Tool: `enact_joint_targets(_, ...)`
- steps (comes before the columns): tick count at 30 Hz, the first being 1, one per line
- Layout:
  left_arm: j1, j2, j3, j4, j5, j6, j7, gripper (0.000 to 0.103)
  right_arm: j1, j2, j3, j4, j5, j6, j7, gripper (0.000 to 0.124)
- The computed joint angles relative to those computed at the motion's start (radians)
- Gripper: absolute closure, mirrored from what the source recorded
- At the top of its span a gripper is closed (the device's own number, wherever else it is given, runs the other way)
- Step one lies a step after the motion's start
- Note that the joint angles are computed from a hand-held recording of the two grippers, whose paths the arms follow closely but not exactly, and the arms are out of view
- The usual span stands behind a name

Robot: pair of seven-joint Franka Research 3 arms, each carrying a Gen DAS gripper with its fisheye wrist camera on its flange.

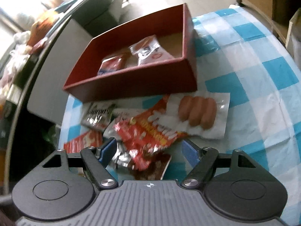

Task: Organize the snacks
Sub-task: 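Grasp the red spicy strip bag with the left gripper, then grasp the red printed snack bag with the right gripper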

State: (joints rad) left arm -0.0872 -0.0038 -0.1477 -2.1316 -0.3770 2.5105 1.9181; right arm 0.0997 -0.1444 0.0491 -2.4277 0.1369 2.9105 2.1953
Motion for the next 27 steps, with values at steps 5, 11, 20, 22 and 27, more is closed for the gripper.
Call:
enact_joint_targets(5,0.007,0.002,0.005,0.013,-0.051,-0.033,0.053,0.042,-0.010,0.077,0.013,0.093,-0.153,-0.070,0.005,0.042)
enact_joint_targets(11,0.014,0.005,0.005,0.022,-0.073,-0.052,0.067,0.042,0.035,0.143,-0.017,0.170,-0.250,-0.143,-0.028,0.034)
enact_joint_targets(20,0.015,-0.010,0.007,0.018,-0.106,-0.063,0.095,0.041,0.159,-0.033,-0.082,0.018,0.489,-0.124,-0.575,0.038)
enact_joint_targets(22,0.013,-0.008,0.008,0.019,-0.105,-0.066,0.091,0.041,0.067,-0.055,0.002,-0.013,0.342,-0.088,-0.433,0.036)
enact_joint_targets(27,0.007,0.000,0.004,0.020,-0.076,-0.064,0.077,0.041,0.036,0.010,0.001,0.037,0.176,-0.119,-0.277,0.037)
